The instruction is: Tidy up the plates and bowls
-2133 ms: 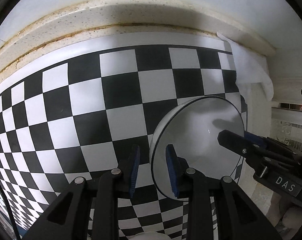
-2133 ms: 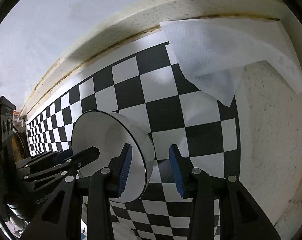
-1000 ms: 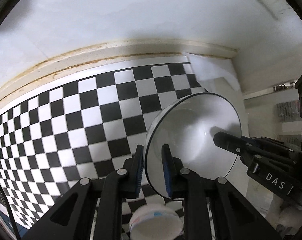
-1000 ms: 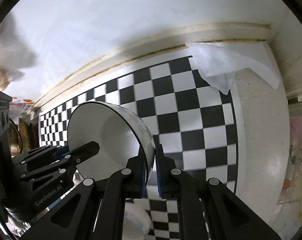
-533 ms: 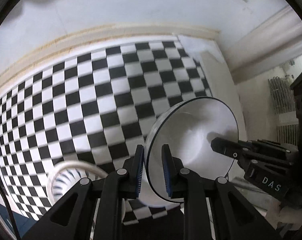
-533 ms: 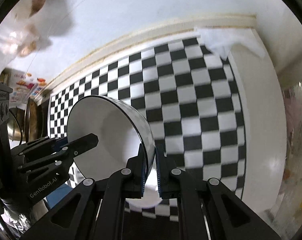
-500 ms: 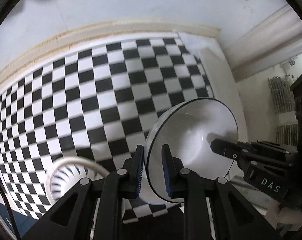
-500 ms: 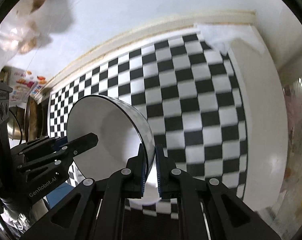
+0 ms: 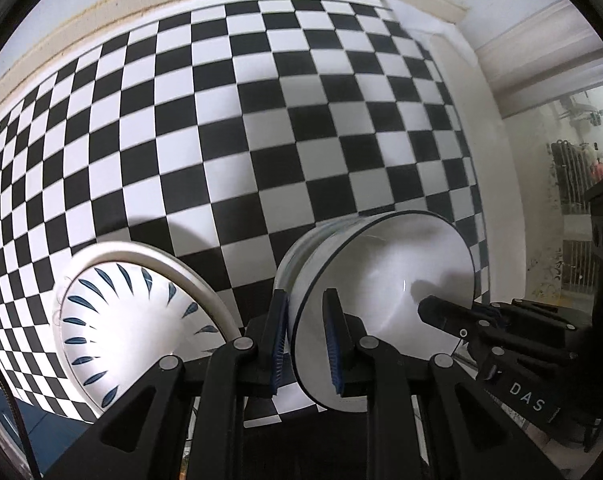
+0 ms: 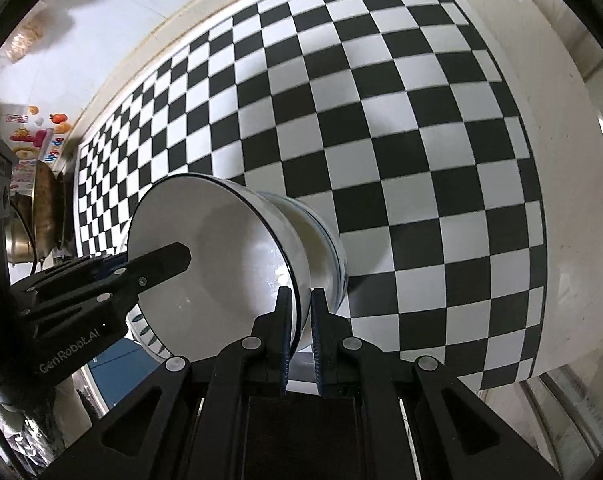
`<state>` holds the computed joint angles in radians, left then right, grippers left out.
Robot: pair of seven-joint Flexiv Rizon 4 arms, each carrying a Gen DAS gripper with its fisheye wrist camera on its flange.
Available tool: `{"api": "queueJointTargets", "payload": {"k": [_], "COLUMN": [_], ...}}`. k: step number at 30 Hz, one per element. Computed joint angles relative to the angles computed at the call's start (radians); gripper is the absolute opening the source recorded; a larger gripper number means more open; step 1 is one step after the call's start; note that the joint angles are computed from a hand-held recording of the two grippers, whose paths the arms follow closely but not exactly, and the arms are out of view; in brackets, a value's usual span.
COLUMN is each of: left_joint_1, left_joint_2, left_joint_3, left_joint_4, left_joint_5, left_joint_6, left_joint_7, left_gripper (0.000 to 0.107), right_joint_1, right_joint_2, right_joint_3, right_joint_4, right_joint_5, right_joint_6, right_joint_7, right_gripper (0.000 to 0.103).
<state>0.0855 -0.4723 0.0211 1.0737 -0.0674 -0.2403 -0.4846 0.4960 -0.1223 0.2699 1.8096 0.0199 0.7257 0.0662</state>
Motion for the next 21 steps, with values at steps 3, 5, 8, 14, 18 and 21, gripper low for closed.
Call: {"api": "queueJointTargets", "payload": {"k": [3, 5, 8, 14, 18, 21], "left_joint_1": [-0.001, 0.000, -0.001, 0.001, 0.002, 0.002], "left_joint_2": [0.008, 0.014, 0.026, 0.043, 0.045, 0.045], "left_joint_3": [0.003, 0.004, 0.004, 0.006, 0.006, 0.006], "left_joint_4": [0.027, 0.045, 0.068, 0.096, 0.099, 0.099], "left_joint_5": [0.006, -0.001, -0.003, -0.002, -0.003, -0.003], "left_joint_6": [0.024, 0.042, 0.071, 0.097, 0.098, 0.097], "left_joint_7": [0.005, 0.003, 0.007, 0.017, 0.016, 0.015], "left_gripper": [0.016, 0.016, 0.016, 0.016, 0.016, 0.016], "right_joint_1": [0.001, 0.000, -0.001, -0.006, -0.007, -0.006], "right_joint_2": [-0.008, -0.014, -0.020, -0.031, -0.037, -0.038], "right_joint_3": [0.001, 0.001, -0.001, -0.006, -0.008, -0.008], "right_joint_4": [0.003, 0.001, -0.007, -0.035, -0.048, -0.052], "right_joint_5": [0.009, 0.014, 0.019, 0.027, 0.031, 0.030], "right_joint_6": [0.005, 0.004, -0.008, -0.048, -0.064, -0.070], "right_joint_7": [-0.004, -0.010, -0.023, -0.040, -0.048, -0.049], "right_gripper": [0.010, 0.010, 0.010, 0.011, 0.011, 0.012]}}
